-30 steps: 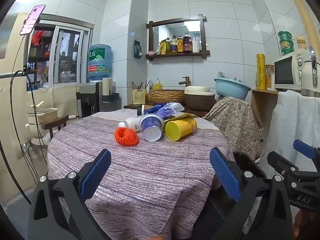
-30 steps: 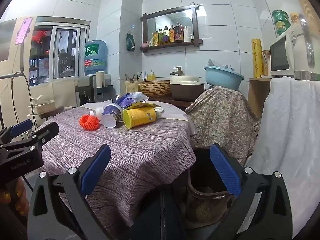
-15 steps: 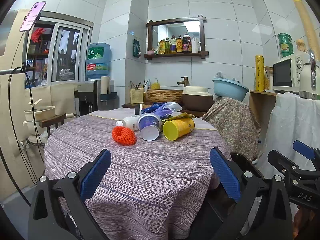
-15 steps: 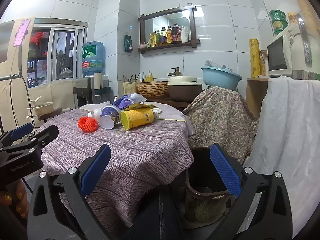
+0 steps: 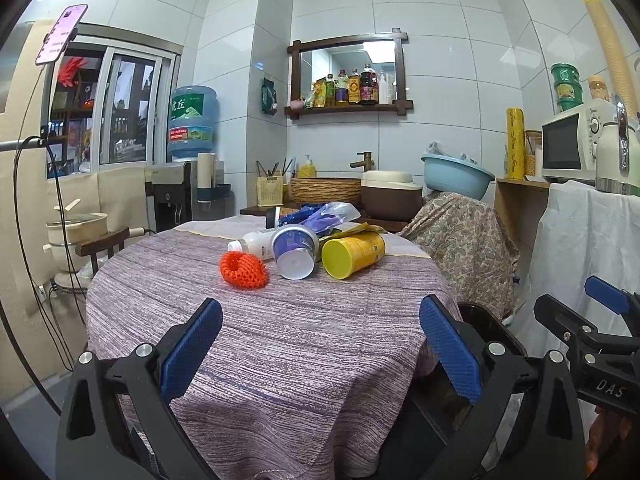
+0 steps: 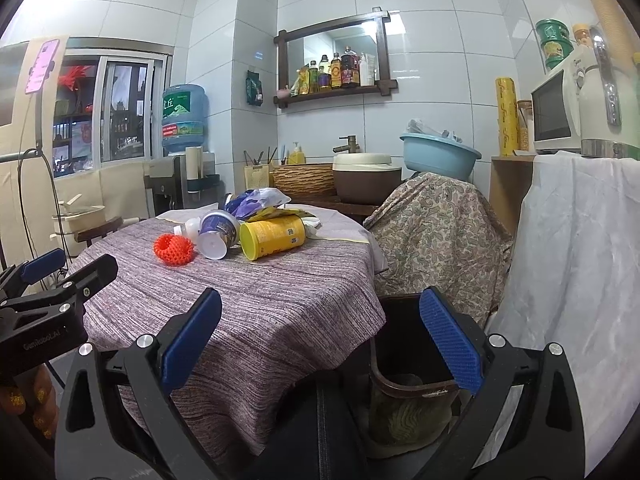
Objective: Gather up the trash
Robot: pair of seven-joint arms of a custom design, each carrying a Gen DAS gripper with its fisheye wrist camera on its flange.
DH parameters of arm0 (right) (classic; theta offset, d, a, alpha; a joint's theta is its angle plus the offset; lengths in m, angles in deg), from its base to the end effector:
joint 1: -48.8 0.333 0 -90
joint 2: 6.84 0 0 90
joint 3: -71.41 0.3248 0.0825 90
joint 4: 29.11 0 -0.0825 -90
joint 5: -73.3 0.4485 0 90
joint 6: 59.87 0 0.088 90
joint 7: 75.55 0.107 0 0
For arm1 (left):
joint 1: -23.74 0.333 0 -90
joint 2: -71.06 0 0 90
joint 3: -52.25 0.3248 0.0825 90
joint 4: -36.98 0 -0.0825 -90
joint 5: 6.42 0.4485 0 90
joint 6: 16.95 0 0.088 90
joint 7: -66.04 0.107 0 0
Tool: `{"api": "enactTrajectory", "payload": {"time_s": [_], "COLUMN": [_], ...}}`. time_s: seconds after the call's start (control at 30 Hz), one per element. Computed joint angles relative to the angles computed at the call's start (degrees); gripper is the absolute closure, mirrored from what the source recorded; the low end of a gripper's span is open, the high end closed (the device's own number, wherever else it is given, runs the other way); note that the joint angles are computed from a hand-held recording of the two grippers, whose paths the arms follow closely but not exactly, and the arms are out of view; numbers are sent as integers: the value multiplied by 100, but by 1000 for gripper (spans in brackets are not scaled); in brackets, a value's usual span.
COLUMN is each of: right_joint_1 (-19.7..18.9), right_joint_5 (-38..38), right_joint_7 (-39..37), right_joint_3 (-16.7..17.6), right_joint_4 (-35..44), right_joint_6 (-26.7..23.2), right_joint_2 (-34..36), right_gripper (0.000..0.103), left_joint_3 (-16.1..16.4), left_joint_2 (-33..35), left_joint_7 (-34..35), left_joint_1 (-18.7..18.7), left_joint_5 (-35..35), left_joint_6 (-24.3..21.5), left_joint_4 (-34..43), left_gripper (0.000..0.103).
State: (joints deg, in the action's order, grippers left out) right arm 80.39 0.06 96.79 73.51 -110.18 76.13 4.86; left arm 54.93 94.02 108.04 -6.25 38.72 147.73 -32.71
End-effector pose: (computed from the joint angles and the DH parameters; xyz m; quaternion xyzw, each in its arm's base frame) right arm 0.6203 0.3970 0.6852 -0.4933 0.6136 -0.4600 0.4106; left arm 0.6724 -0.4030 0.6951 -0.4718 0.6252 -0.4980 0.3722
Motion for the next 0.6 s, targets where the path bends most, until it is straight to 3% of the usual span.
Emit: {"api": "enactTrajectory", "payload": {"time_s": [0.6], "right_joint_1": [-15], "right_joint_5": [-12], "right_joint_7": [34], "right_joint_3": [11], "right_joint_4": [-56], "right_joint_6": [10], "right_joint_2": [-23], "right_gripper": [5], "left_joint_3": [-6], "left_joint_2": [-7], "left_joint_7": [-2], "left_joint_1": [1], "left_joint_5": [2], "left_joint_6": [13], "left_joint_4": [-24], "left_gripper": [5]}}
